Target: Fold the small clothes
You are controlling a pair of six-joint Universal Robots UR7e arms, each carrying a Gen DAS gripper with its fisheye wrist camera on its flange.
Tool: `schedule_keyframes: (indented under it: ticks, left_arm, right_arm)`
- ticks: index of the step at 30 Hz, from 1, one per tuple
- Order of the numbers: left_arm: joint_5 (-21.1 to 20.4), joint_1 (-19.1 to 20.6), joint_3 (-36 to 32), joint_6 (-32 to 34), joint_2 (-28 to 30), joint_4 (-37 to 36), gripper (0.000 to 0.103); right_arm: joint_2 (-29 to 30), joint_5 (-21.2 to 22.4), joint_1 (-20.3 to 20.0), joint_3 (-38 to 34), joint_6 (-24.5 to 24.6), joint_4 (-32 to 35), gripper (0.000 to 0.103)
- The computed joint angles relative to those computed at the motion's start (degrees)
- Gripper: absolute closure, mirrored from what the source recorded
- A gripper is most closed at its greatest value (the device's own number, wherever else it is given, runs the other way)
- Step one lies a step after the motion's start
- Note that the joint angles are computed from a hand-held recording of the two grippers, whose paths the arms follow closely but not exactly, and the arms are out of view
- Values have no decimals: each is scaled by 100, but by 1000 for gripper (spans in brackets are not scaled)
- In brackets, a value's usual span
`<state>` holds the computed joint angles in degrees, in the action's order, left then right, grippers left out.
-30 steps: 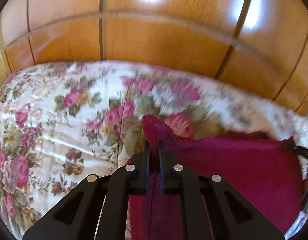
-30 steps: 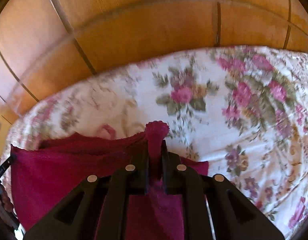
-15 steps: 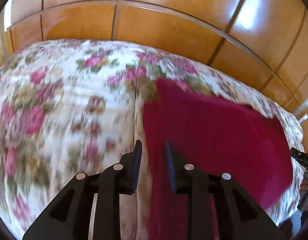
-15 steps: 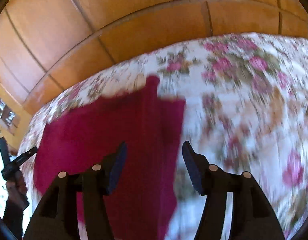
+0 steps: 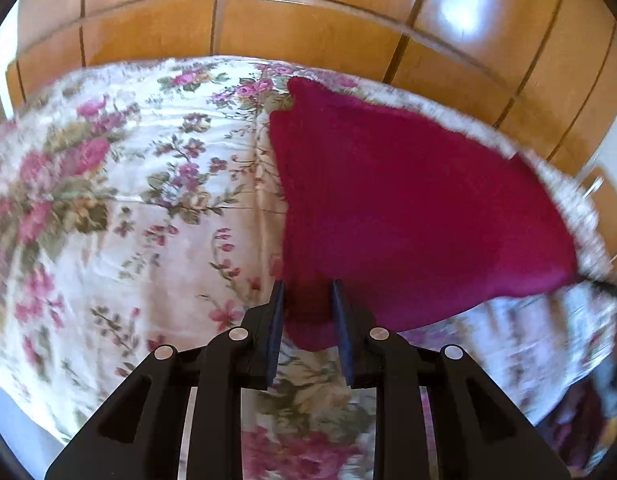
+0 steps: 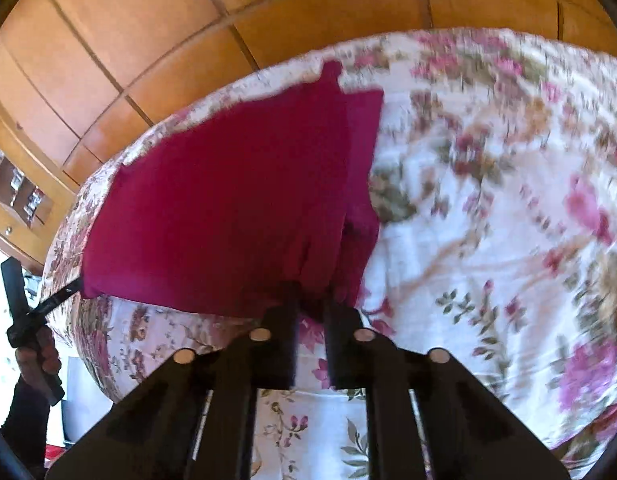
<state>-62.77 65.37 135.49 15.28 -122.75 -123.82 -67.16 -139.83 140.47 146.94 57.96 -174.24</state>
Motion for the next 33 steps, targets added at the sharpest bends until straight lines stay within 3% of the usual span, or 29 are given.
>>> schedule_keyframes:
  ticks: [3, 5, 7, 10, 11, 12, 14, 17, 21, 24, 28, 30, 31, 33]
  left_arm:
    - [105, -27, 62, 89, -9, -22, 80]
    - [133, 1, 87, 79, 26, -87, 80]
    - [229, -84, 108, 17, -39, -39, 80]
    - [559, -373, 183, -88, -352, 188, 80]
    - [607, -426, 176, -138, -420, 253, 80]
    - [639, -472, 178, -181, -493, 282, 80]
    - [693, -623, 190, -301, -724, 310, 80]
    - [785, -807, 184, -522, -888, 377, 80]
    - [1147, -1187, 273, -799, -1049, 474, 80]
    - [1267, -1323, 311, -929, -1082, 490, 80]
    - [1307, -1398, 314, -1073, -1073, 561, 80]
    - [1396, -1441, 331, -1122, -1070, 593, 72]
    - [1419, -1448, 346, -1123, -1083, 553, 59]
    - [1448, -1486, 384, -1133, -1156, 498, 55]
  right_arm:
    - [-326, -178, 246, -101, 289, 925, 97]
    - [-322, -43, 18, -7, 502, 1176, 97]
    - [-93, 33, -163, 87, 496, 960, 97]
    - [-44, -63, -95, 66, 649, 985, 96]
    - [-88, -100, -55, -19, 723, 1283, 92]
    - [-150, -176, 28, -169, 904, 1822, 74]
    - [-330, -369, 229, -406, 1354, 2741, 58]
    - [-383, -739, 442, -646, 1486, 3139, 57]
    - [154, -903, 491, -1056, 425, 2117, 48]
    - [914, -733, 362, -1477, -675, 992, 46]
    - [1808, -360, 106, -2055, -1745, 59, 46]
    - [2126, -185, 0, -2282, -2047, -94, 46]
    - [2245, -171, -37, -2360, -2120, -60, 46]
    - [2489, -264, -115, -2492, -2121, 178, 43]
